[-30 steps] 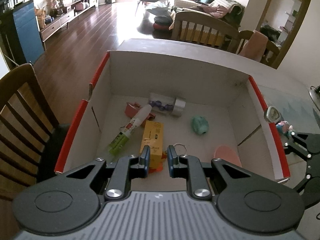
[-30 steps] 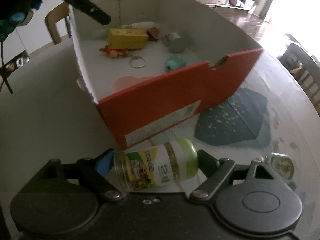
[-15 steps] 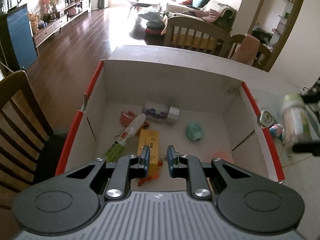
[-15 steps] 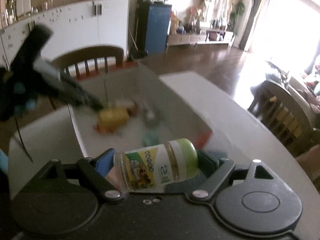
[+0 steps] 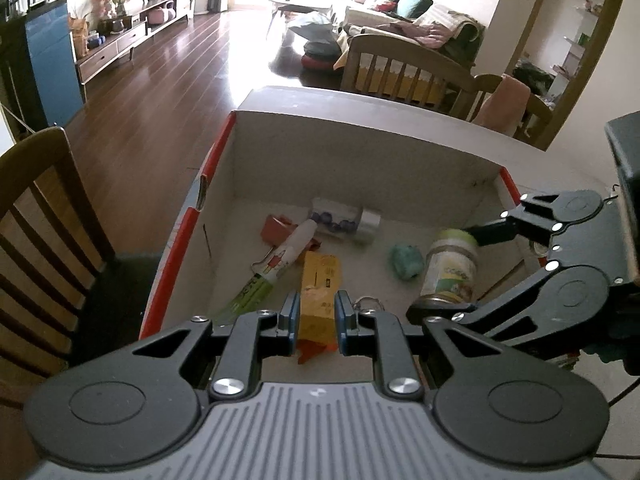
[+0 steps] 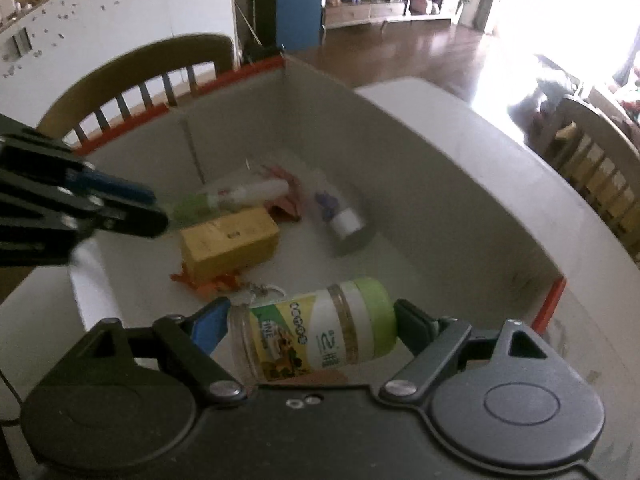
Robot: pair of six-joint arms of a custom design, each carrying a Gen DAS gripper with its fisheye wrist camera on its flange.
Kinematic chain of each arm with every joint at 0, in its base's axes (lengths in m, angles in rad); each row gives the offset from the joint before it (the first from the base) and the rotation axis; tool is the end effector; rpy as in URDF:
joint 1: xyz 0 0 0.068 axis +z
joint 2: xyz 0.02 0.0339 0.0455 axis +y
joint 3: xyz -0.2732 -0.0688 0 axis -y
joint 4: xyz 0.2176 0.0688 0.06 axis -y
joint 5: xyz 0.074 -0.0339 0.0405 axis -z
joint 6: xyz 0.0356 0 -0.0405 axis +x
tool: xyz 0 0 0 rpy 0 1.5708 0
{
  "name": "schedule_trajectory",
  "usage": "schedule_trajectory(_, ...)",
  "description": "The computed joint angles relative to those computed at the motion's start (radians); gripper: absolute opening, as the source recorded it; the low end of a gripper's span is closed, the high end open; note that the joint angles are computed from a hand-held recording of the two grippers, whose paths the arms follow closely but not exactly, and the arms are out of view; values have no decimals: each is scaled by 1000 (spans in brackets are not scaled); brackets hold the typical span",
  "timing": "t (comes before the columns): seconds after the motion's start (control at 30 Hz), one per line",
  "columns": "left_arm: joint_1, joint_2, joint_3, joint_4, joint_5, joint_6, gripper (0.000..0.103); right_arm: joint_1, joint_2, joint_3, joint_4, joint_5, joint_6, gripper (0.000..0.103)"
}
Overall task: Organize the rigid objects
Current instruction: 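Lower the jar into the shoebox and open the right tool, then withdraw both open tools from the shoebox toward the remaining table items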
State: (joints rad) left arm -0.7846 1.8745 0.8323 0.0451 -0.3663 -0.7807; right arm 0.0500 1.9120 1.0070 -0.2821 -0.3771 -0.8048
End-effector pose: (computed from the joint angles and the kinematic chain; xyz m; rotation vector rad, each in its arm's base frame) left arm 0.2365 -0.2181 0.1265 -0.1306 2.4785 -0.1900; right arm 0.3320 0.0297 0.1376 -1.1817 2.3587 0.2790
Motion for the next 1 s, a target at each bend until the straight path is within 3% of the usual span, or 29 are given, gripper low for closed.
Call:
schedule_trajectory(0.27, -5, -10, -4, -1, 0, 4, 17, -23, -48, -28, -8, -17, 15, 89)
schedule_trajectory(0.43, -36, -13, 20, -22, -22, 1, 17, -83, -141, -76, -41, -109, 25, 89)
schedule_trajectory(0.7, -115, -19, 108, -85, -67, -4, 17, -261, -281, -87, -193, -267, -48, 93)
schedule_trajectory(1.0, -217, 51, 304, -195, -128, -27, 17, -536, -319, -18, -390, -429, -191, 95)
